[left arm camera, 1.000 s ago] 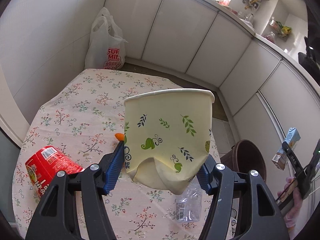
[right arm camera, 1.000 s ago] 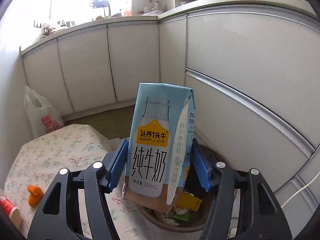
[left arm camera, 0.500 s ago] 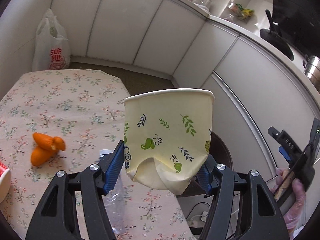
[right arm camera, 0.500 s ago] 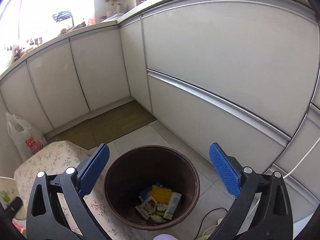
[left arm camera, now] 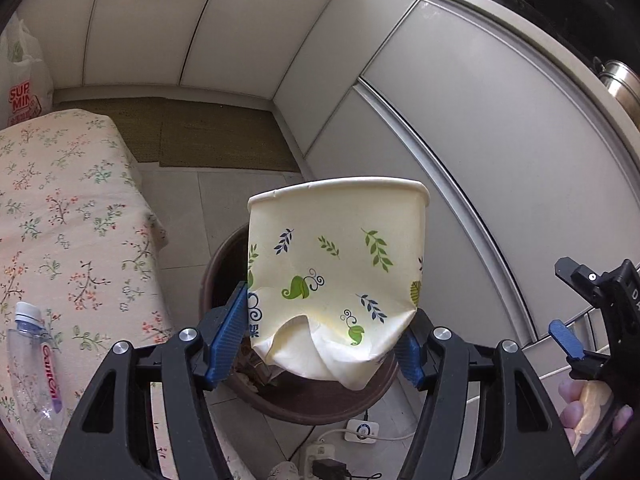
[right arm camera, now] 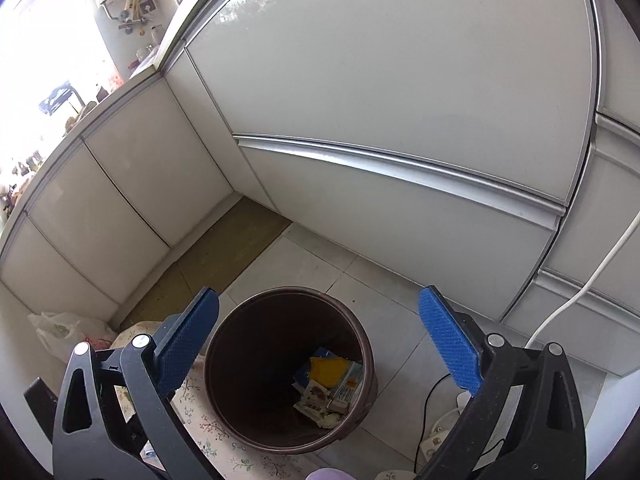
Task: Collect trash
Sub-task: 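Move the paper cup over the bin and open the left tool, then return both tools to the table and grasp the red noodle cup with the left tool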
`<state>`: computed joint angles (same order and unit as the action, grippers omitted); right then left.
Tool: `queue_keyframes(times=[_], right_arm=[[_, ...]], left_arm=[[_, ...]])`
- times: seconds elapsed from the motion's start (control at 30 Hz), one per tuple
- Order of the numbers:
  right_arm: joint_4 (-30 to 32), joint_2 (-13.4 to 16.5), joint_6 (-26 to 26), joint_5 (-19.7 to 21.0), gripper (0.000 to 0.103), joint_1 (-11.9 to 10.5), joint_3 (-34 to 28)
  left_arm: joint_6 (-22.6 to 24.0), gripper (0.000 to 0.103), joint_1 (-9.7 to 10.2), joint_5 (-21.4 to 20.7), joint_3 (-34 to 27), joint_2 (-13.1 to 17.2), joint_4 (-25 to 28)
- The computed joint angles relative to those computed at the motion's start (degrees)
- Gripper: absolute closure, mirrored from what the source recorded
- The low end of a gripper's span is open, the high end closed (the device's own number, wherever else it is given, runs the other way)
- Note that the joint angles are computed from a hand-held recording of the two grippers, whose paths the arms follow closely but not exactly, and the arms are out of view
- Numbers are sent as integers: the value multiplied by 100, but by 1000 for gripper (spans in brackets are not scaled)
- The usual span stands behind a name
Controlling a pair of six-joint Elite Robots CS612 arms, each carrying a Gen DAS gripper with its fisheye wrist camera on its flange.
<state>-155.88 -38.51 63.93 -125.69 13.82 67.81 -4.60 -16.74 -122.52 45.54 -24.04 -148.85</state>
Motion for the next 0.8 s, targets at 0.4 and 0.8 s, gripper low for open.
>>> queue_keyframes(times=[0.4, 0.8], right_arm=[[-15, -19, 23, 143, 7, -31, 32], [238, 420, -790, 1201, 7, 42, -827]], left_arm=[[411, 29, -89, 239, 39, -24, 441], [-440, 28, 670, 2347, 1278, -686, -337]])
